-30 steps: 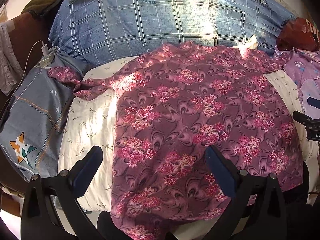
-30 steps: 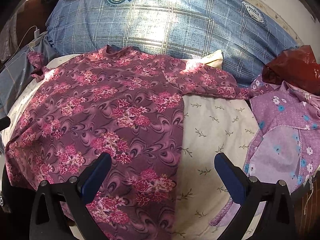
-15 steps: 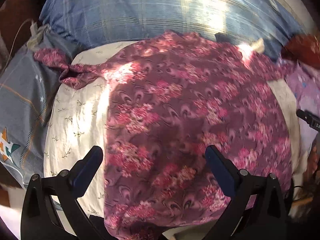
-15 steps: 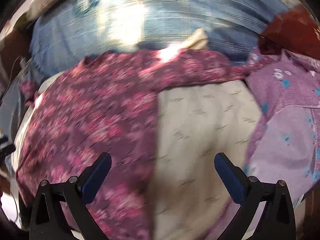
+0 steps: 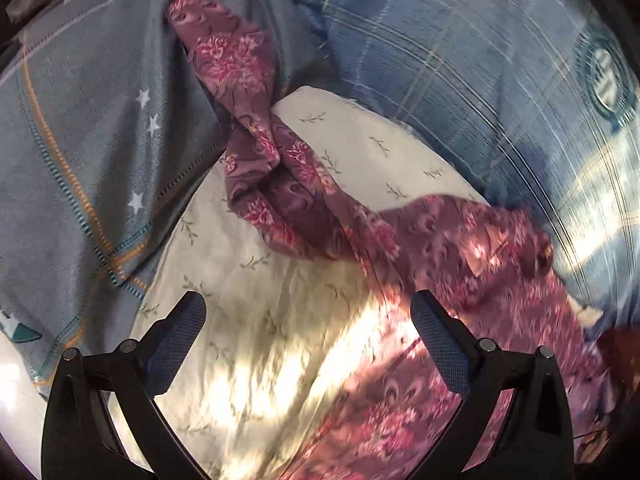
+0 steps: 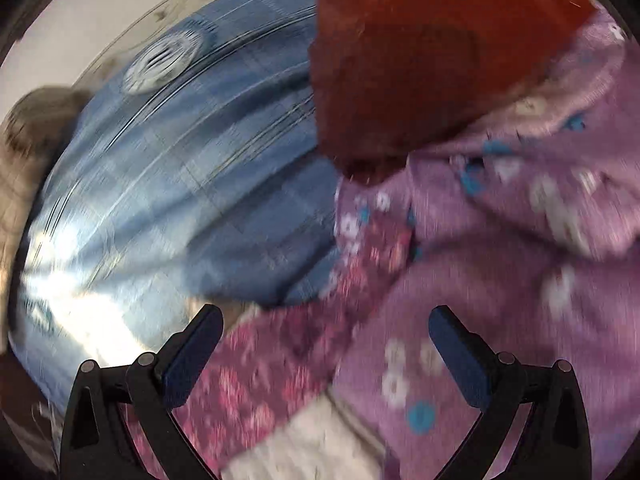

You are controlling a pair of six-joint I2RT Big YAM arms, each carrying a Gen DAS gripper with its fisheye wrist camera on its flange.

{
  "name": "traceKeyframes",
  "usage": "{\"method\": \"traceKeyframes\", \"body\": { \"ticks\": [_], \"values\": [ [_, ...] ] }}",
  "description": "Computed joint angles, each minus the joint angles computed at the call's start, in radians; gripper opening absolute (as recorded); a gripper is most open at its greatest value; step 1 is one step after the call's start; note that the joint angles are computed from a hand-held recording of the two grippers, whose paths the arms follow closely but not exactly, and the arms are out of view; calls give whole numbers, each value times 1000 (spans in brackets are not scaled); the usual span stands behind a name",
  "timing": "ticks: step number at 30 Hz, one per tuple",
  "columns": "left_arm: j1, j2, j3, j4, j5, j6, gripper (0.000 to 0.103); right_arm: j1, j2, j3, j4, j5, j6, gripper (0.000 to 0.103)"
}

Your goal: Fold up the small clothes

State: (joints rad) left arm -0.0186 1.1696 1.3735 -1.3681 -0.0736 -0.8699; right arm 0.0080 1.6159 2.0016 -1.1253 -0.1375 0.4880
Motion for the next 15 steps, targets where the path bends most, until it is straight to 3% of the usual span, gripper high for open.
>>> {"method": "traceKeyframes", "body": {
  "ticks": [2, 4, 8, 11, 12, 13, 15],
  "values": [
    [18, 23, 4, 13, 21, -11, 103, -4, 98, 125, -96, 16, -10, 103],
    [32, 43, 9, 34, 33, -14, 103, 7, 209, 259, -210, 122, -34, 103],
    [52, 83, 26, 62, 51, -41, 103, 23, 317, 357, -292, 225, -115, 103],
    [60, 124, 42, 62, 56, -58, 103, 42, 415, 458, -395, 314, -166, 100],
    [63, 143, 49, 61, 56, -64, 103, 48, 423, 458, -402, 330, -175, 88],
    [67, 157, 51, 69, 62, -68, 103, 52, 420, 440, -392, 321, -185, 67],
    [73, 171, 46, 96, 79, -82, 102, 49, 410, 415, -374, 290, -180, 45]
  ]
}}
